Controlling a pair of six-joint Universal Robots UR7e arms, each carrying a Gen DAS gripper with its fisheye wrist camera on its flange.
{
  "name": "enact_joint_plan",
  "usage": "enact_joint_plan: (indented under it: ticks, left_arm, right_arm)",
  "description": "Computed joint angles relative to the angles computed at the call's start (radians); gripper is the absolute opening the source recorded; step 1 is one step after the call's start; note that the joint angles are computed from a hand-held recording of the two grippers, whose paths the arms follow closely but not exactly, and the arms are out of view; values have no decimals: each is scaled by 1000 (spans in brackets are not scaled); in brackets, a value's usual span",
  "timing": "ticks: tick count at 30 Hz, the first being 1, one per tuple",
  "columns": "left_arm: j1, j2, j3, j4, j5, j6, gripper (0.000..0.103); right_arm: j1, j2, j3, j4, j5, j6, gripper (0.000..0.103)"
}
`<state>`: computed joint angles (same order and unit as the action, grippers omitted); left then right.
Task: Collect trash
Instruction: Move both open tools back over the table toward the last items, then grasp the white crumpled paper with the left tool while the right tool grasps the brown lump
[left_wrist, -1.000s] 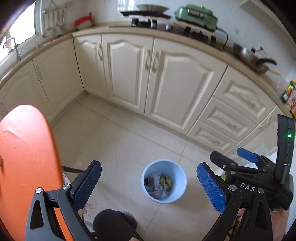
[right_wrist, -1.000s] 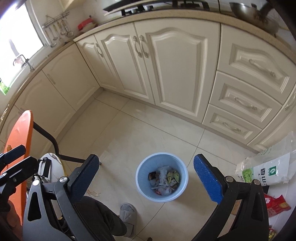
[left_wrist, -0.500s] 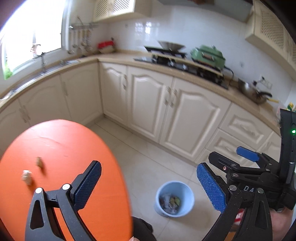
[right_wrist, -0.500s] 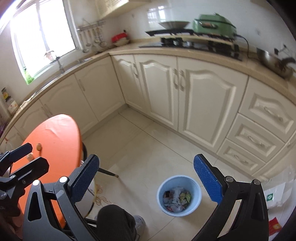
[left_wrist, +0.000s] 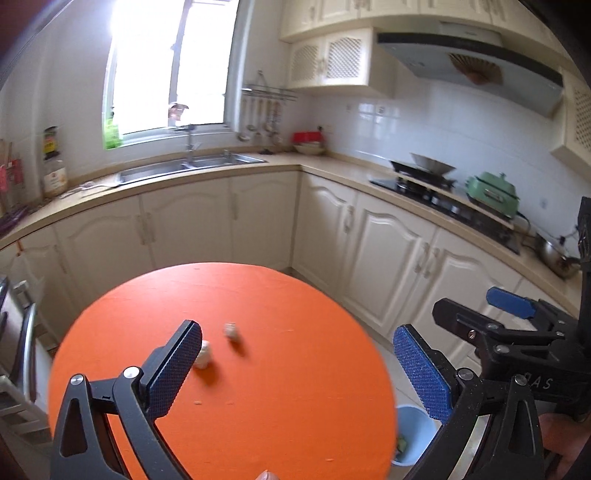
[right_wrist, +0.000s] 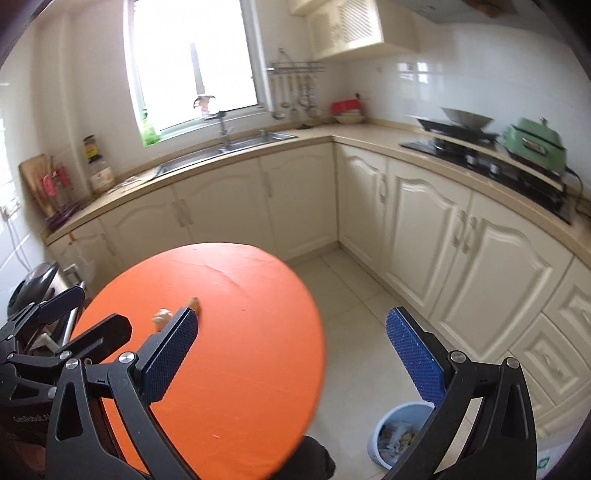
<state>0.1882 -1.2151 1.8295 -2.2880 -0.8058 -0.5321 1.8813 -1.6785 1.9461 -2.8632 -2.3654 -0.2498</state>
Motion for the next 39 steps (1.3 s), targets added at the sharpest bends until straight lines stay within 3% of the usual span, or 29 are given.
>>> enact_joint_plan:
  ticks: [6, 12, 21, 29, 31, 37, 39]
  left_arm:
    - [-19, -130, 75, 155, 89, -148, 102]
    - [19, -156, 84, 284, 107, -247, 102]
    - [150, 68, -61, 307, 56, -196, 102]
    - [274, 303, -293, 307, -15, -82, 100]
    - [298, 329, -325, 296, -23, -56, 96]
    - [381, 406, -418, 198, -111, 63, 57]
    - [395, 420, -442, 186, -139, 90, 32]
  right_arm:
    - [30, 96, -30, -15, 45, -16, 103]
    - [10, 159, -41, -21, 69, -13, 103]
    - [-77, 239, -86, 22, 121, -13, 103]
    - [-157, 315, -152, 80, 161, -6, 103]
    - [-169, 330, -164, 89, 169, -7, 103]
    - [-196, 381, -204, 129, 204, -6, 101]
    - [-201, 398, -216, 138, 220, -12, 99]
